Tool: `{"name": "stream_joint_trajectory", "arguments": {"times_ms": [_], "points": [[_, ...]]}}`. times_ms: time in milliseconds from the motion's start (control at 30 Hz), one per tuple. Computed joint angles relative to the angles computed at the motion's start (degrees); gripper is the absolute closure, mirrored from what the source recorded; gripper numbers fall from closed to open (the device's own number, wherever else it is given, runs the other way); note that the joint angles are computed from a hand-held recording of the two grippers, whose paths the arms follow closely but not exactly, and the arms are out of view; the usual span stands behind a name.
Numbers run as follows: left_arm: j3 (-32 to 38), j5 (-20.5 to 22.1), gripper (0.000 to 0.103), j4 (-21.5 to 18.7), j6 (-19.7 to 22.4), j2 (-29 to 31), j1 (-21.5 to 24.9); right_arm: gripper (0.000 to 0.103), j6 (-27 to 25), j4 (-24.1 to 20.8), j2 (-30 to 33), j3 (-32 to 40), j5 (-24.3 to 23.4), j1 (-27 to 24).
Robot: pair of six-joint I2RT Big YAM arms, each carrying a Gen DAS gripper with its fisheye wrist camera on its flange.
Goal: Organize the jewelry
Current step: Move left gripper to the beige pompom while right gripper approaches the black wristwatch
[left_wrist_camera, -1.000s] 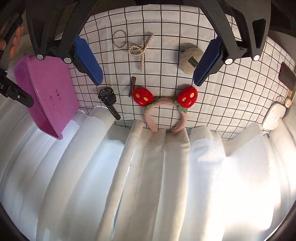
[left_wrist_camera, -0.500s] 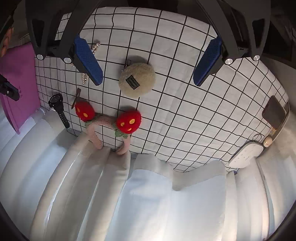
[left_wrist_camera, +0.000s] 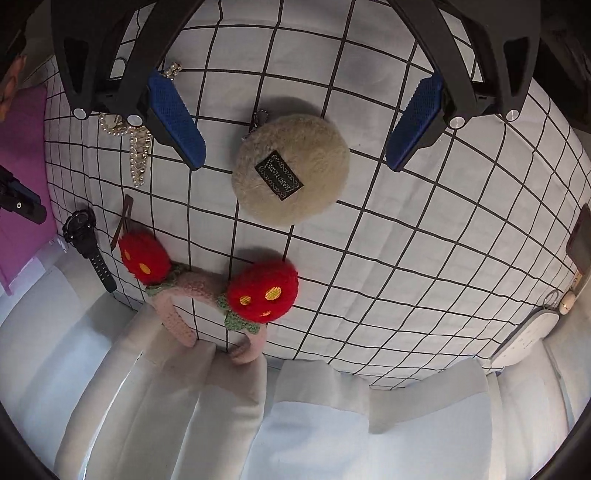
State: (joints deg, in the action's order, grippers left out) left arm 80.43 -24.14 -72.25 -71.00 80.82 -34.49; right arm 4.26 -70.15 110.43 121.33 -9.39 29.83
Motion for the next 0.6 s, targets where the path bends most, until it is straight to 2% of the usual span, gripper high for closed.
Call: {"name": "stream_joint_trajectory", "arguments": {"times_ms": [400,600], "points": [[-0.3,0.9,0.007,0.8,0.3,2.2,1.5,0.037,-1.8,-2.1,7.5,7.4,3.6,0.1],[-0.2,1.7,0.007,1.3,0.4,2.8,2.2,0.036,-2.4,-5.6,12.4,13.9,4.7,0.3]]}}
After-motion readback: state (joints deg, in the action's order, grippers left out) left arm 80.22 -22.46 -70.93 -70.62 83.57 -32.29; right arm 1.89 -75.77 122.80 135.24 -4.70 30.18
